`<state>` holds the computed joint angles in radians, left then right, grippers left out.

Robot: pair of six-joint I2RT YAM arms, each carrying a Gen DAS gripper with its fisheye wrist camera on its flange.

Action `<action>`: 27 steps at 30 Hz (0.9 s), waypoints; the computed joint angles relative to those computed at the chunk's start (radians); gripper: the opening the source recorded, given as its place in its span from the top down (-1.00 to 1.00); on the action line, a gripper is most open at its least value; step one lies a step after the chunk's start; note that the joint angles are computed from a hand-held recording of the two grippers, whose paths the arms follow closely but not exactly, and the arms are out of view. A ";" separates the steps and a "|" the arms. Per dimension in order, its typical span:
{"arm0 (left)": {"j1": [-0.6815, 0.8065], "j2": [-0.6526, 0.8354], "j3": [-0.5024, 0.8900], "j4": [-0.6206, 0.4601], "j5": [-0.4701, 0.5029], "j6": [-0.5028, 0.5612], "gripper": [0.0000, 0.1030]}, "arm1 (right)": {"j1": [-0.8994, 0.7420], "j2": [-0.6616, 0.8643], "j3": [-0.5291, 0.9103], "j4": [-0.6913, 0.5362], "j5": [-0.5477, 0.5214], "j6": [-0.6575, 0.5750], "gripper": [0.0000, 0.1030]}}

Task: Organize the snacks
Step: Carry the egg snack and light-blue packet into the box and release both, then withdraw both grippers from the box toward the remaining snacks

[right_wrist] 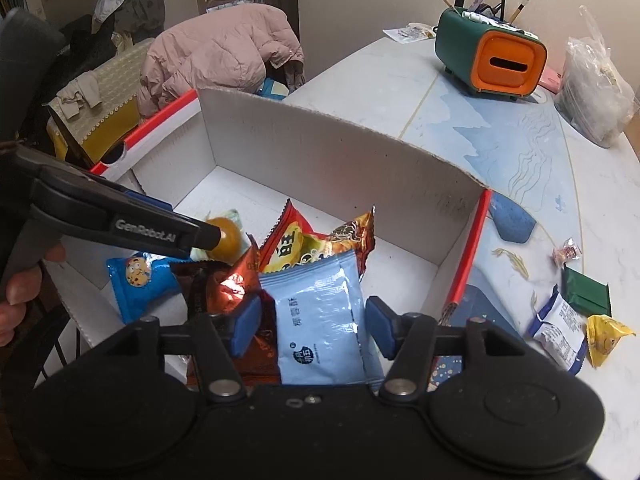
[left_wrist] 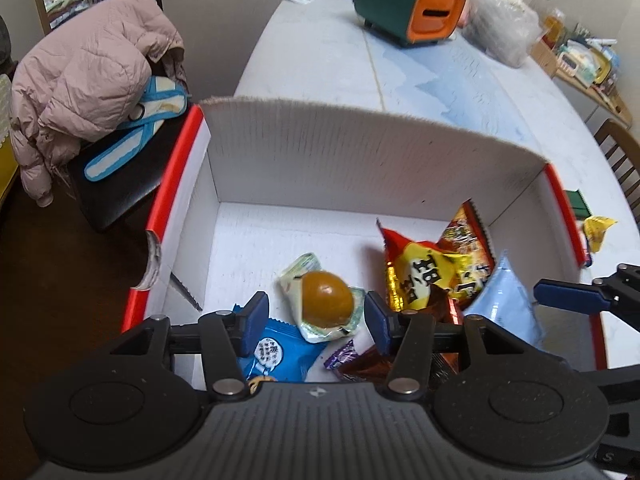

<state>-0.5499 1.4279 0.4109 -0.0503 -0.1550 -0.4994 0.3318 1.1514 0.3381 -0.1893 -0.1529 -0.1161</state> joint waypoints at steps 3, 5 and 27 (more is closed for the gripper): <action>-0.026 -0.069 -0.017 -0.031 -0.019 -0.013 -0.01 | -0.009 -0.049 -0.005 -0.030 -0.018 -0.002 -0.23; -0.048 -0.120 -0.025 -0.058 -0.034 -0.022 -0.01 | -0.013 -0.089 -0.010 -0.053 -0.028 -0.004 -0.24; -0.450 -0.448 -0.003 -0.296 -0.298 -0.265 -0.28 | -0.407 -0.535 0.051 -0.528 -0.385 -0.243 -0.63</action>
